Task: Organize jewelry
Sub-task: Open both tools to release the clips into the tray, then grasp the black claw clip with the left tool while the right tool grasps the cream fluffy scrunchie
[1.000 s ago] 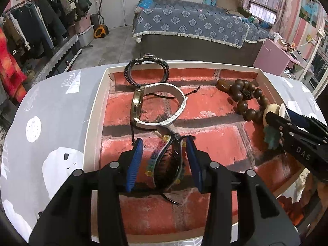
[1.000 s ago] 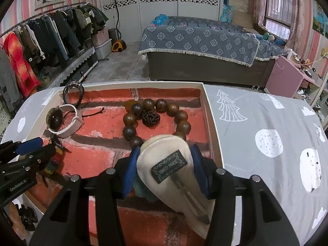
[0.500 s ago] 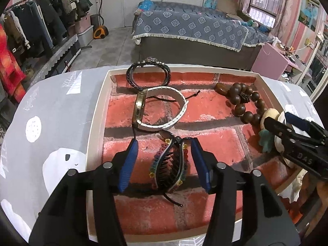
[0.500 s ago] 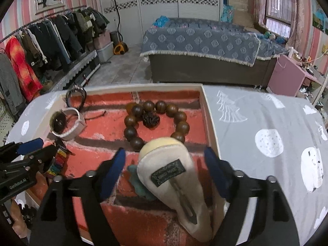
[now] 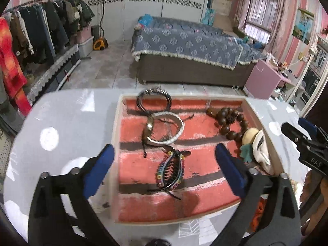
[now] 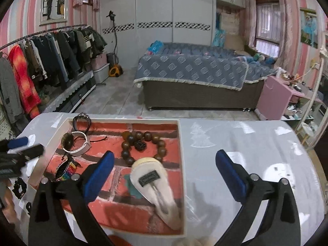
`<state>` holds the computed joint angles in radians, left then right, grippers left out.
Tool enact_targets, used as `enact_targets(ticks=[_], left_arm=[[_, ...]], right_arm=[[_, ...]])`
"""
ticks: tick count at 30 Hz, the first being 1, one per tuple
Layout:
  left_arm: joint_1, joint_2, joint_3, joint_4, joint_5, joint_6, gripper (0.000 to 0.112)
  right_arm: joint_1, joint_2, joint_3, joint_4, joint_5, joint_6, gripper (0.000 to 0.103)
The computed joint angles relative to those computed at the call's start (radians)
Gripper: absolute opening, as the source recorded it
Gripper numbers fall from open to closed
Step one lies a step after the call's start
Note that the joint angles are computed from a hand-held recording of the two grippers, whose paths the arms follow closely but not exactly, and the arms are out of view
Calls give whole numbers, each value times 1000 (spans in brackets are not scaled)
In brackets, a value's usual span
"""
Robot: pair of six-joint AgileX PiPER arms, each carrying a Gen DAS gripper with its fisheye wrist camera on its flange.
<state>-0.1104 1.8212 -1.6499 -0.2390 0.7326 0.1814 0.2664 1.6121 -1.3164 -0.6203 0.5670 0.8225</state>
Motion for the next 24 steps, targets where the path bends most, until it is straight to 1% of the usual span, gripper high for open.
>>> enact_targets(ticks=[6, 8, 14, 18, 21, 24], left_arm=[[43, -133, 100, 10, -19, 27, 98], [54, -190, 162, 15, -37, 35, 98], [71, -326, 329, 27, -83, 55, 98], [75, -381, 427, 29, -119, 65, 98], [74, -403, 483, 33, -126, 61, 98], [49, -428, 541, 80, -147, 20, 98]], right_arm=[[-8, -133, 101, 19, 6, 22, 97], [2, -167, 128, 17, 19, 29, 97], [86, -274, 238, -109, 91, 156, 97], [120, -333, 323, -166, 121, 210, 97], [114, -359, 361, -163, 135, 203, 97], [89, -396, 404, -145, 125, 190, 97]])
